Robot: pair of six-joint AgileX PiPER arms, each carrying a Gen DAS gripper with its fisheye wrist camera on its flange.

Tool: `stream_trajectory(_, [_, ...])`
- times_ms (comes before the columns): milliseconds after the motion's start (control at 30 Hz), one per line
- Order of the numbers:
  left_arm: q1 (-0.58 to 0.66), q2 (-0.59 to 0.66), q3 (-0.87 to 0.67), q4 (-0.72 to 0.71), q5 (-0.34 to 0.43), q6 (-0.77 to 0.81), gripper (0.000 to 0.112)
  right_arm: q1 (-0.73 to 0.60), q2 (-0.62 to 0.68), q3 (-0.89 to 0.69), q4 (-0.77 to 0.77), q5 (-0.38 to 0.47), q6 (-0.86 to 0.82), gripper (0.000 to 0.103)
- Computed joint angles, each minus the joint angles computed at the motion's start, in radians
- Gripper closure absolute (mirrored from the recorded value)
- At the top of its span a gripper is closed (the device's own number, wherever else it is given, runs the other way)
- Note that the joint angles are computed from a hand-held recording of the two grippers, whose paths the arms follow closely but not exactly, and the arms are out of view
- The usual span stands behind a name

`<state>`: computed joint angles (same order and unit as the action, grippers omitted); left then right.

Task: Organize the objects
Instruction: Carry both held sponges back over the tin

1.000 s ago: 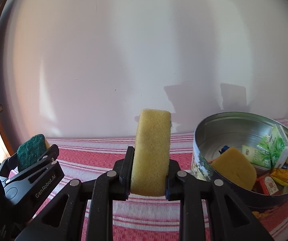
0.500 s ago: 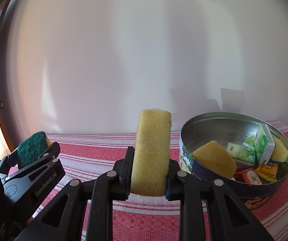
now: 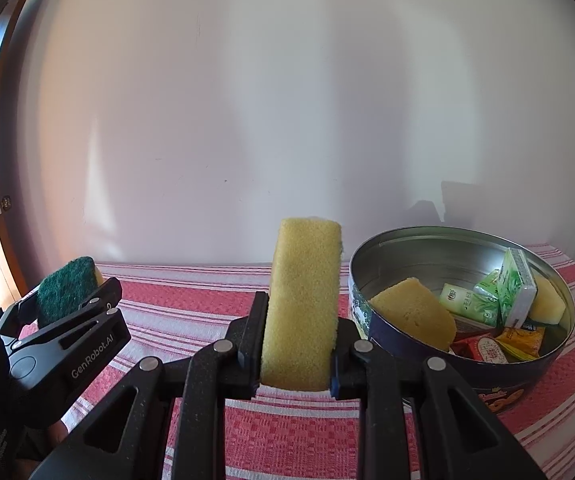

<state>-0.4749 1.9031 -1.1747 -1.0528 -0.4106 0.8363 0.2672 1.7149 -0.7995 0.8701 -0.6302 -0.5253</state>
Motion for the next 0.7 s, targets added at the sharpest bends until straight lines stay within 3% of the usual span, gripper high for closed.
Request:
stream_trajectory(200, [-0.017, -0.005, 0.011, 0.003, -0.013, 0.001, 0.038, 0.035, -0.006, 0.040, -0.004, -0.046, 0.009, 0.077])
stream_trajectory(700, [-0.080, -0.019, 0.043, -0.040, -0.080, 0.027, 0.038, 0.028, -0.094, 0.136, -0.028, -0.045, 0.008, 0.077])
